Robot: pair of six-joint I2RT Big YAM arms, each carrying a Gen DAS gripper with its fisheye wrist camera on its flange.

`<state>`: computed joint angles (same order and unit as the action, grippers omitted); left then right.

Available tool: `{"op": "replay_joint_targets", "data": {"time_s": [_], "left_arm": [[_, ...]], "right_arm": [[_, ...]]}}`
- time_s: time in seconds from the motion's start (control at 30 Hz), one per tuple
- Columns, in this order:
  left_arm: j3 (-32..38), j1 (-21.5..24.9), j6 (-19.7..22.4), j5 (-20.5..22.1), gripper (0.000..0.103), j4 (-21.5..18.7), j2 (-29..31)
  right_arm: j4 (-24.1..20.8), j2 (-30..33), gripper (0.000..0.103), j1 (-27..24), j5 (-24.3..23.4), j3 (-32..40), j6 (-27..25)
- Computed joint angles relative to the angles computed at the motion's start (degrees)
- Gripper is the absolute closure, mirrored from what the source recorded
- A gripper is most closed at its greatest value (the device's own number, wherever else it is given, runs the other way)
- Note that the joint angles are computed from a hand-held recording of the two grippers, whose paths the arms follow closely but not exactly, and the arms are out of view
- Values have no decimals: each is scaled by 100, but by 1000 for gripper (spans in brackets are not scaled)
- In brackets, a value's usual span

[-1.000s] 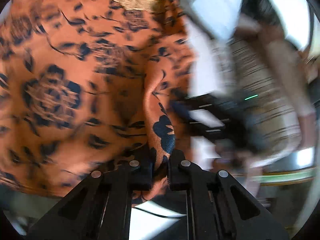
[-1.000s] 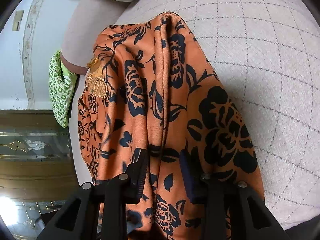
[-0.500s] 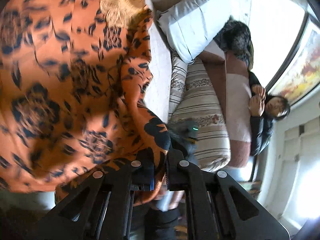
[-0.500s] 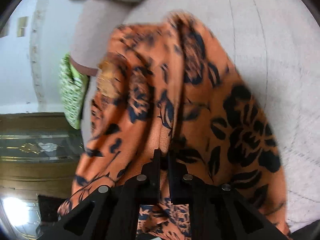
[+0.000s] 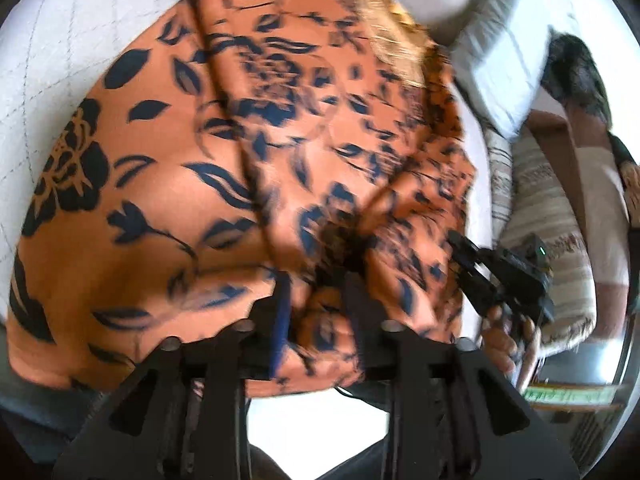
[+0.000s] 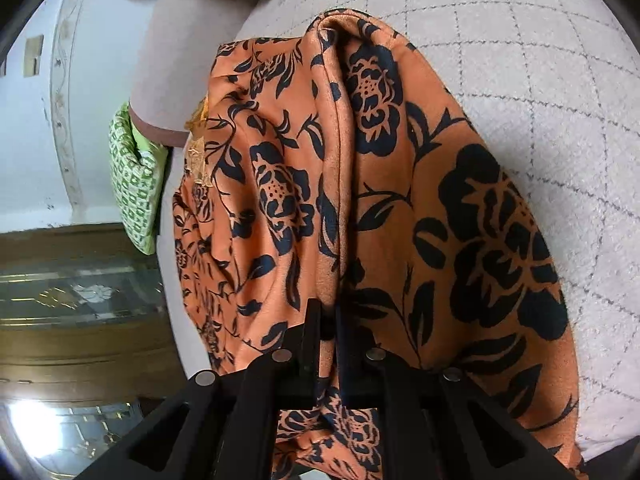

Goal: Fold small clothes

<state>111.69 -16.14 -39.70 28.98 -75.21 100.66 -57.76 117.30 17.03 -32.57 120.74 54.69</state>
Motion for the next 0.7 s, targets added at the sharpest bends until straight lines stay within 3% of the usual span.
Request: {"op": "replay_joint_targets", "data": {"time_s": [0.1,0.17,0.27,0.3,0.37,0.43,0.5,0.53,0.57,0.6,0.67,0.7], "left_arm": [[112,-224,137,-316,46,66,-107],[246,-331,176,-253,43,14,-65],[394,-410,116,-76,41,42,0],[503,-484,113,-121,35,16,60],[994,-682,326,-446,32,-497,390],[1468,-840,565,-812,32,-1072,776],[1694,-933,524,-1081,33,-1430,1060],[1548,-925,390,-1034,34,-1262,1016],[1352,-907,219,-983,44,-1021,911],[1325,-897,203,-959,63,-954,879],[1320,-834,390,-602,85,-805,819],[1211,-773,358,-346,90,-625,705]], "right_arm": [[6,-3,97,6,-14,99,-91],[151,-198,96,-6,16,-74,-117],[964,-606,88,10,-241,-625,99],[1258,-722,84,9,-331,-805,232],[1620,-867,60,17,-362,-1014,359],[1410,-815,58,58,-259,-884,236],[1119,-700,58,85,-372,-699,46],[1045,-687,58,91,-450,-688,-35],[811,-610,58,135,-446,-538,-222],[609,-506,58,195,-381,-351,-371],[-52,-204,58,315,-122,180,-863],[-356,-59,58,373,22,402,-1024]]}}
